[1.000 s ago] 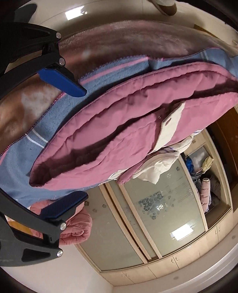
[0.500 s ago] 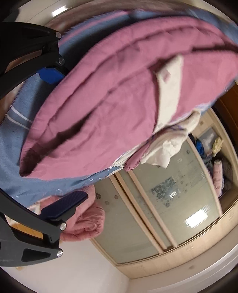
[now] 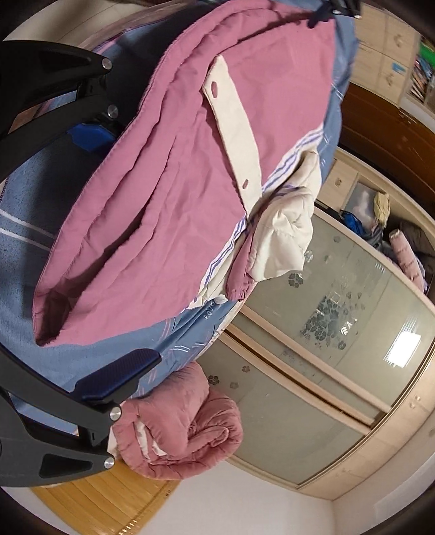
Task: Fold large clothes
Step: 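Fold the held side edge over the jacket body toward the placket, then move both grippers to the pink jacket hem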
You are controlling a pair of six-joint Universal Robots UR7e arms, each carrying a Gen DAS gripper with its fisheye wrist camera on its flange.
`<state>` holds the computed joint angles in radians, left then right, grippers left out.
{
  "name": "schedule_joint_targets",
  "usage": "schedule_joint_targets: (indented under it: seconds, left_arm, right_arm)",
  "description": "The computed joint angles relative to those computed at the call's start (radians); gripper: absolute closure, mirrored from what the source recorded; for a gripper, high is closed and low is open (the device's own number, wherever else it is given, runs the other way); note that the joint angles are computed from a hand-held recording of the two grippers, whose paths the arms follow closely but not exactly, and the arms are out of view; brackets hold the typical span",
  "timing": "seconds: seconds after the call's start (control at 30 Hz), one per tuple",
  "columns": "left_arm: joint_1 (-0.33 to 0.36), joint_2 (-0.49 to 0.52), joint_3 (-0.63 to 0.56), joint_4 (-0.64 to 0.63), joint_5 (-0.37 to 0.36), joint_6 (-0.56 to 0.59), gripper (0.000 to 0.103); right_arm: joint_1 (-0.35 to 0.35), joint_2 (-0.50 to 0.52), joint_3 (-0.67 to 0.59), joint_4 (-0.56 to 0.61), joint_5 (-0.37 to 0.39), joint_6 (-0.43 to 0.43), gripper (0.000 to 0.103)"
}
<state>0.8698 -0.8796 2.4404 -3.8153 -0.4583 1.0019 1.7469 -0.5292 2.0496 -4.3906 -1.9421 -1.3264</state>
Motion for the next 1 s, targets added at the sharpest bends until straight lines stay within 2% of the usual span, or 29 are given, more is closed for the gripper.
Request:
schedule_joint_targets:
  seconds: [0.07, 0.2, 0.3, 0.57, 0.67, 0.83, 1.0]
  left_arm:
    - [0.002, 0.036, -0.03, -0.112, 0.004, 0.071, 0.002]
    - [0.013, -0.001, -0.056, -0.076, -0.011, 0.007, 0.002]
    - [0.016, 0.001, -0.075, -0.1, 0.003, 0.006, 0.002]
    - [0.037, -0.13, -0.077, 0.092, -0.053, -0.269, 0.002]
    - [0.041, -0.107, -0.083, 0.123, -0.022, -0.278, 0.002]
    - [0.054, -0.076, -0.1, 0.174, -0.004, -0.301, 0.002]
    - [0.073, -0.093, -0.129, 0.22, -0.019, -0.398, 0.002]
  right_arm:
    - [-0.007, -0.005, 0.012, -0.004, 0.007, 0.009, 0.001]
    - [-0.011, -0.006, 0.018, -0.011, 0.009, 0.01, 0.001]
    - [-0.015, -0.01, 0.023, -0.006, 0.011, 0.024, 0.001]
    - [-0.014, -0.021, 0.025, 0.026, -0.004, 0.078, 0.001]
    - [-0.015, -0.02, 0.023, 0.04, -0.013, 0.076, 0.001]
    - [-0.013, 0.01, 0.006, 0.032, -0.045, 0.022, 0.001]
    - [-0.013, 0.032, -0.007, 0.023, -0.066, -0.029, 0.001]
